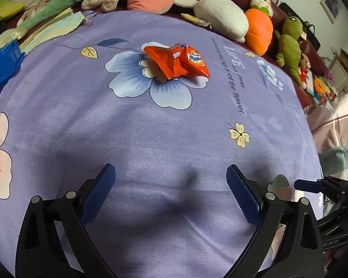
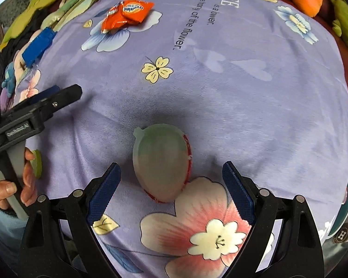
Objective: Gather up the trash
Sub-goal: 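Return both tools over the table toward the orange Ovaltine packet and second cup, then grasp the white cup with the right tool while the left tool grasps the orange Ovaltine packet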
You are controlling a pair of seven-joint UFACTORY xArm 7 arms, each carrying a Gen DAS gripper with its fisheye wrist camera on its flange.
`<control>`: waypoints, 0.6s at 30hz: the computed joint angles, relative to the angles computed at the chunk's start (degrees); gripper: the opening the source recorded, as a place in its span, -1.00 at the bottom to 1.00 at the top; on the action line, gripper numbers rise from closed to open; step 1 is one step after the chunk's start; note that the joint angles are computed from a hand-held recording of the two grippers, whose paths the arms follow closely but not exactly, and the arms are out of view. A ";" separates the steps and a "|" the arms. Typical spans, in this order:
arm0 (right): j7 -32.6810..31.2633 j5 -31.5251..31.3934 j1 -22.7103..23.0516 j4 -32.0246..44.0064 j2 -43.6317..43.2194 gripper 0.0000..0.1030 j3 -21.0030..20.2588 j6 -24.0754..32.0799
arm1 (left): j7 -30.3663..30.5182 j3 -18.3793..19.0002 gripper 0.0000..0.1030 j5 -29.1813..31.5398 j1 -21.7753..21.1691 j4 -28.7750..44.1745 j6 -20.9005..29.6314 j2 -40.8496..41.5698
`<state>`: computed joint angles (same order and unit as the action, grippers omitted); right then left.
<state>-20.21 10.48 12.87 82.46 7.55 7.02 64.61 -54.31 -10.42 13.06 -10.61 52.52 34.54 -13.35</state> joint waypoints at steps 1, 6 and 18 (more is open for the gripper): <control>0.26 -0.31 0.21 -0.17 0.26 0.65 0.10 -0.51 | 0.20 0.15 0.87 -0.02 0.06 -0.06 0.23 -0.10; -0.31 -1.91 0.96 -2.17 0.01 -0.05 0.45 -3.28 | 1.56 1.05 0.87 -1.16 0.38 -0.10 0.07 0.22; 1.47 -1.13 -0.61 10.97 8.16 -0.04 -0.52 -0.32 | 7.67 3.78 0.87 1.03 1.85 13.36 1.72 10.40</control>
<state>-18.74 9.36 12.27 93.43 15.70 6.50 64.29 -46.64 -6.64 14.09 -8.76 65.88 36.26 -2.96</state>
